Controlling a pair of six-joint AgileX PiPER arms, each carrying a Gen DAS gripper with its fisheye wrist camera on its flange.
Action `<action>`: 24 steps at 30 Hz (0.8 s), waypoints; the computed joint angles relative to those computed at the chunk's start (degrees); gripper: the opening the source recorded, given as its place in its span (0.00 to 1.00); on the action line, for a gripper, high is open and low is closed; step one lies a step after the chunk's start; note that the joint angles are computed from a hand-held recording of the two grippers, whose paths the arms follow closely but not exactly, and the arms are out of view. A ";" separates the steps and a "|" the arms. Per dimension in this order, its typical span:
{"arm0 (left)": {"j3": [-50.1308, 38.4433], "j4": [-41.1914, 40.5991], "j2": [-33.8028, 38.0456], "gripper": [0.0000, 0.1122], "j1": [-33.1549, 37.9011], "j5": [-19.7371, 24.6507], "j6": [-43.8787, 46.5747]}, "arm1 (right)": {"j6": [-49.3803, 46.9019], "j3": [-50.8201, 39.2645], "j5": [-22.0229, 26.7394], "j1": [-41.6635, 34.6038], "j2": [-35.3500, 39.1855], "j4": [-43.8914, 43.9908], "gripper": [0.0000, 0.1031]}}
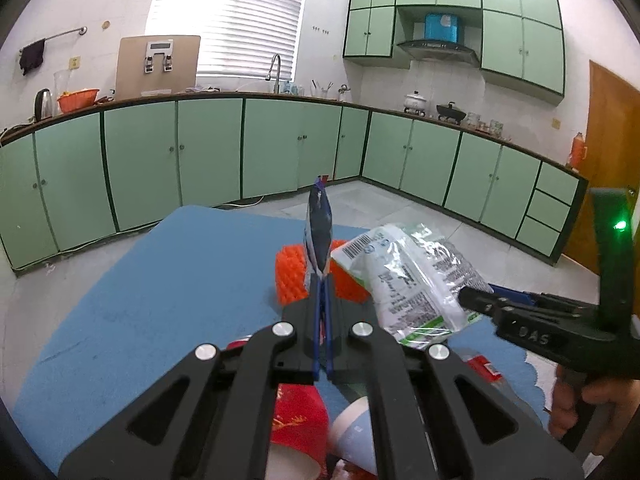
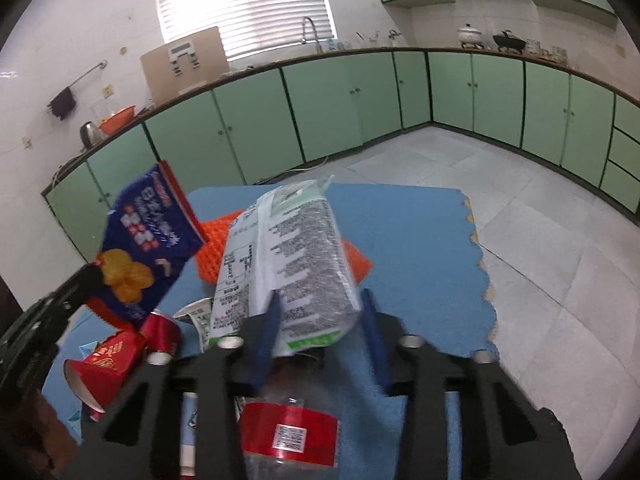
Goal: Collect trash
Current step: 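Close the right gripper on the white plastic wrapper, then carry the chip bag with the left gripper while the right carries the wrapper into the bin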
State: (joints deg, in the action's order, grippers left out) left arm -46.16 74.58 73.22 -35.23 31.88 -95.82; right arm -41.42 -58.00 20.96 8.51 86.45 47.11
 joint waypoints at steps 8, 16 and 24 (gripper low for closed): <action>0.06 -1.46 -0.46 0.00 0.06 0.70 1.72 | -7.96 1.73 -0.06 1.31 -3.91 5.97 0.02; -0.17 -0.50 -4.67 0.00 -3.80 5.18 1.58 | -11.47 1.75 1.74 1.22 -10.09 7.95 0.01; -3.84 0.12 -6.39 0.00 -13.05 10.04 2.08 | -10.57 5.17 6.94 -6.67 -22.14 8.22 0.01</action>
